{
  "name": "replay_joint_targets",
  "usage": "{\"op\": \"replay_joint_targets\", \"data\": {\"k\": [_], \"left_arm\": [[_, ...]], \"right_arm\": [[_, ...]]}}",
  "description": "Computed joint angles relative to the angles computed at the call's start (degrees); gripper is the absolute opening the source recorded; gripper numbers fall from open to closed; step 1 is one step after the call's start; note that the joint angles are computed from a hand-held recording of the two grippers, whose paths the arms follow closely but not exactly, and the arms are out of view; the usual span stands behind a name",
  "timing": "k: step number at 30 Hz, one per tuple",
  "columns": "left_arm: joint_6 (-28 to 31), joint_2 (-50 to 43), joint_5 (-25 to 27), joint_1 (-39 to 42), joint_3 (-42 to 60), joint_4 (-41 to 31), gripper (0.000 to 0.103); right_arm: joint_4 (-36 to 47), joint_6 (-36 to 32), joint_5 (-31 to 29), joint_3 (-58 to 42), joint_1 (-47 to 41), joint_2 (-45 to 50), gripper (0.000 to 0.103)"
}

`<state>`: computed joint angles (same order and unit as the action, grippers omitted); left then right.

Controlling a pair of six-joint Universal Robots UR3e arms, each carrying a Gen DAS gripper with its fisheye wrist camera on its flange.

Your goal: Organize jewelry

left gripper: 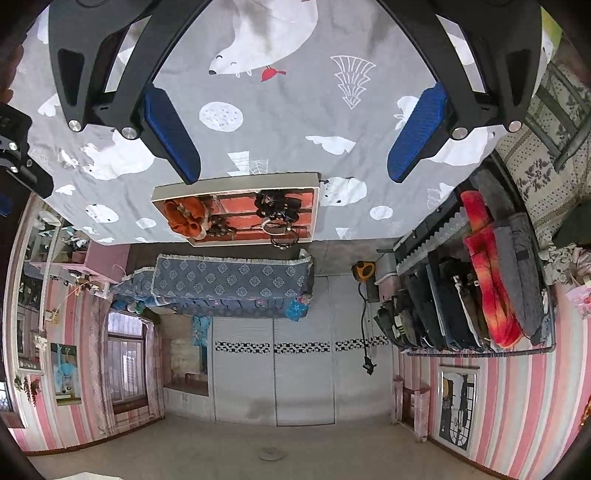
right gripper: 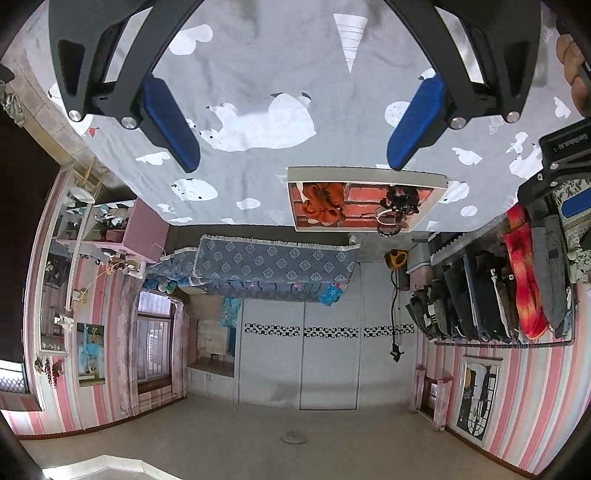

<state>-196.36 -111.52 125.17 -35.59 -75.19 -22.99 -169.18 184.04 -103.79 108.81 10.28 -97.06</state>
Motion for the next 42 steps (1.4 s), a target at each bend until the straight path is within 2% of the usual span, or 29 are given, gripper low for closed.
{"op": "replay_joint_targets", "data": {"k": [42], "left_arm": [[1.01, 1.62, 0.74, -0.05, -2.69, 1.44, 0.098]], "right_arm": [[0.35, 1.42, -1.88, 0.94, 1.52, -0.39, 0.099]]}}
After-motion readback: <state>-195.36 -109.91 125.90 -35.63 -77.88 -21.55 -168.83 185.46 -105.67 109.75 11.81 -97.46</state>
